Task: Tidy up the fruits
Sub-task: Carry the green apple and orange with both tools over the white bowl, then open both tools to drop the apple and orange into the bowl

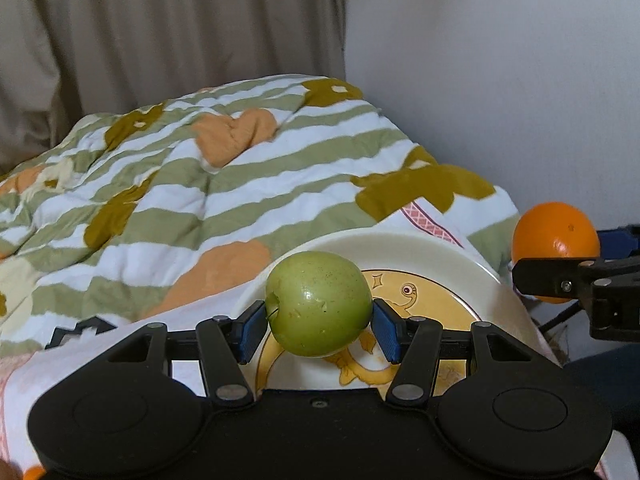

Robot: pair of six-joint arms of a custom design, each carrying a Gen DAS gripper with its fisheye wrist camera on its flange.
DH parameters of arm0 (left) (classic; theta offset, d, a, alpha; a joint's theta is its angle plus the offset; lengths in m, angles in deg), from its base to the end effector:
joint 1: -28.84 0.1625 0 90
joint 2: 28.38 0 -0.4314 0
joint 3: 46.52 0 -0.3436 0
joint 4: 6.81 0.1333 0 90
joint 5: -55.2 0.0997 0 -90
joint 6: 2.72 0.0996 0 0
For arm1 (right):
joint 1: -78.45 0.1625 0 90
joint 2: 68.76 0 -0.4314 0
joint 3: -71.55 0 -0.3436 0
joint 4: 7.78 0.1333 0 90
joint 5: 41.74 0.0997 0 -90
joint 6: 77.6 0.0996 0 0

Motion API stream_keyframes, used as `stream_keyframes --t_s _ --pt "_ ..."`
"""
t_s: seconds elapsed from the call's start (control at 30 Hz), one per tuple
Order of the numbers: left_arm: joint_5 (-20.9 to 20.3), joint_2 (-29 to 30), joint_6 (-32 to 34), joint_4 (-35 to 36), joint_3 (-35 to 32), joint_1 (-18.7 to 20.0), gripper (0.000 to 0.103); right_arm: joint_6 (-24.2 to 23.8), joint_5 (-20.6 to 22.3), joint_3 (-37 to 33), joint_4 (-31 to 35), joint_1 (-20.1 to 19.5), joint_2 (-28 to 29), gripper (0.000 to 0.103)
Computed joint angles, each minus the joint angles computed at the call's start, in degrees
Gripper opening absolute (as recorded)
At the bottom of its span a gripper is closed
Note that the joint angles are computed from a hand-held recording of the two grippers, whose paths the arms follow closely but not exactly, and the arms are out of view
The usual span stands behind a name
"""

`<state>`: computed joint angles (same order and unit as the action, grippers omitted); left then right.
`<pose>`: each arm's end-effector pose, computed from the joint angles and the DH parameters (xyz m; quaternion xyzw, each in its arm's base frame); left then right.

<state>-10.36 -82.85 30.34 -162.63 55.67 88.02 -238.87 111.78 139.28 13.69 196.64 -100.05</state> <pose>-0.1600 -0.6088 0.2041 0.4824 0.8367 -0.1496 0.2120 0.3149 -0.4940 0.0919 -0.0776 -0.8264 0.4170 0.3705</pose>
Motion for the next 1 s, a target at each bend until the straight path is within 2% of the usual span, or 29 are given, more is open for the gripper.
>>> stream_keyframes --t_s 0.23,0.27,0.3,0.37,0.47,0.67,0.83,1.0 --pt "0.4 2.0 4.9 -3.2 0.6 -0.2 0.061 2.3 0.3 -0.1 1.2 -0.7 0.1 0.074" --pt "0.2 2.0 5.4 -3.3 0.7 -0.2 0.067 2.6 0.4 0.0 1.1 -0.8 0.0 0.074" --pt "-0.6 1.7 6.4 -4.4 1.2 -0.2 0.081 3.0 0.3 0.0 1.2 -0.8 -0.1 0.074" --pt "-1.5 0.9 8.1 -7.2 2.6 -0.5 0.095 3.2 0.3 0.3 1.0 -0.6 -0.5 0.074" --pt "-2.4 -0.5 7.9 -6.5 2.7 -0.6 0.096 2.5 0.8 0.6 0.3 -0.3 -1.0 0.074" --pt "-1.1 -3.9 4.1 -2.5 2.5 -0.4 0.097 -0.6 -0.3 -0.1 -0.1 -0.2 -1.2 0.074" --pt "0.8 -6.6 0.3 -0.5 3.0 -0.5 0.099 -3.1 -3.5 -2.9 1.4 -1.0 0.6 0.074" --pt "1.5 -8.7 -3.6 2.1 3.0 0.1 0.099 -8.3 -7.0 -6.1 1.8 -2.5 3.5 0.074"
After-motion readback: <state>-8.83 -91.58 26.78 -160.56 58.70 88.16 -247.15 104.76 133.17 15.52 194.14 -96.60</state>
